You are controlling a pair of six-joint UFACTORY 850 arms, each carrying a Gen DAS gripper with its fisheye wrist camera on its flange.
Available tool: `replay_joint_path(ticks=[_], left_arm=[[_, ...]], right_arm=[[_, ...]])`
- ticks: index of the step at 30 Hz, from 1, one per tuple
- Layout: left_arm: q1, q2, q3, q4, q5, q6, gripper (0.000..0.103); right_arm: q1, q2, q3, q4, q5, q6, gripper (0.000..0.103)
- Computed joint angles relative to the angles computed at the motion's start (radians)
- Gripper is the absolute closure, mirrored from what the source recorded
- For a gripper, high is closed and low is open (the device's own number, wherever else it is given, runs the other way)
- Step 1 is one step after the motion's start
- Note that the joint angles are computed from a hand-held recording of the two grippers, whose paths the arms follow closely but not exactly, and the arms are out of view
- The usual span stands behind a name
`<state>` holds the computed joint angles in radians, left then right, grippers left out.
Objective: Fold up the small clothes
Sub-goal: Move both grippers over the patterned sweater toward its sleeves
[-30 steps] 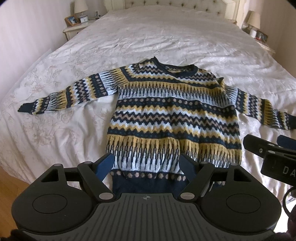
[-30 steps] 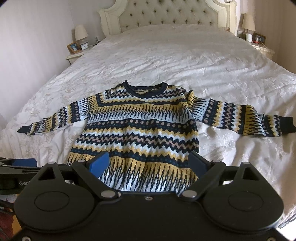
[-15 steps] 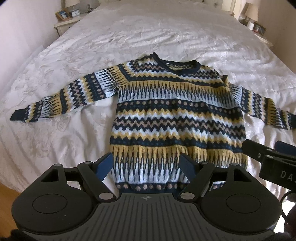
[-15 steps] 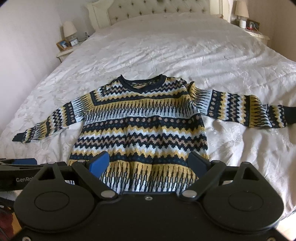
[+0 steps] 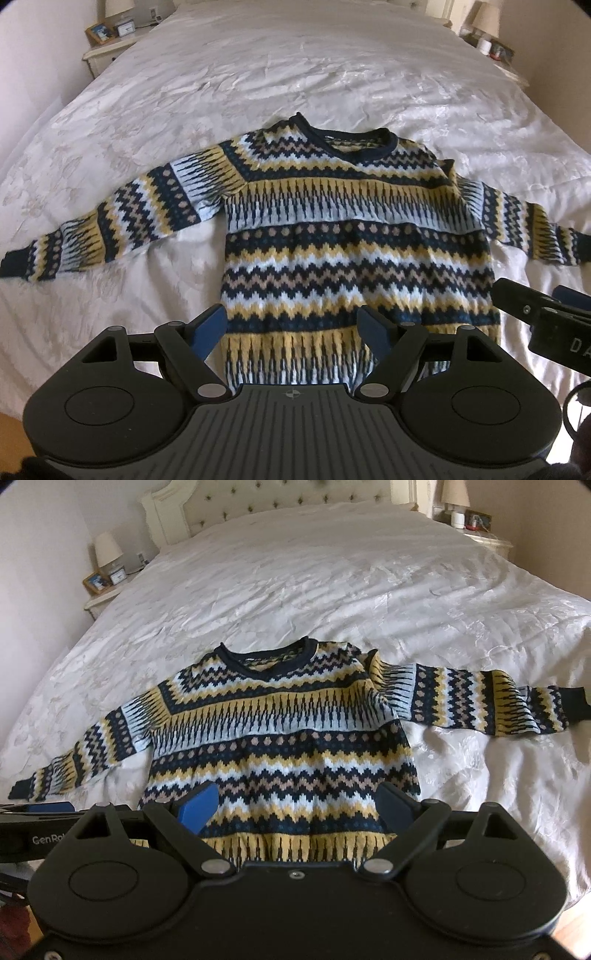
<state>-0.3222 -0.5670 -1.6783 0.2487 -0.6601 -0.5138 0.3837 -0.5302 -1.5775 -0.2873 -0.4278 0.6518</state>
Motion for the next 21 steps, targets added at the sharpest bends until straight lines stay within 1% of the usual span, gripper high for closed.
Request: replay_joint_path(ticks=[6,12,17,21], left_arm=[[0.011,-0.026,-0.032,-0.038,0.0,0.073,0.026],[0.006,-0.055,-0.07,-0.051,-0.02,0.098,0.026],[-0.006,-0.092,-0.119,-0.035,-0.059,0.078,0.026],[-0.023,-0.14,-0.189,0.003,-0.102,0.031,0.026]], right_arm=[[0.007,-0.01,-0.015,-0.069,-0.014,0.11,0.011],[0.0,-0.015,-0.022,-0.059,-0.024,0.105,0.011],[-0.024,-0.022,-0.025,-0.002,-0.017,0.051,0.011],[-0.06,-0.036,-0.033,0.099,0.001,-0.059,0.011]])
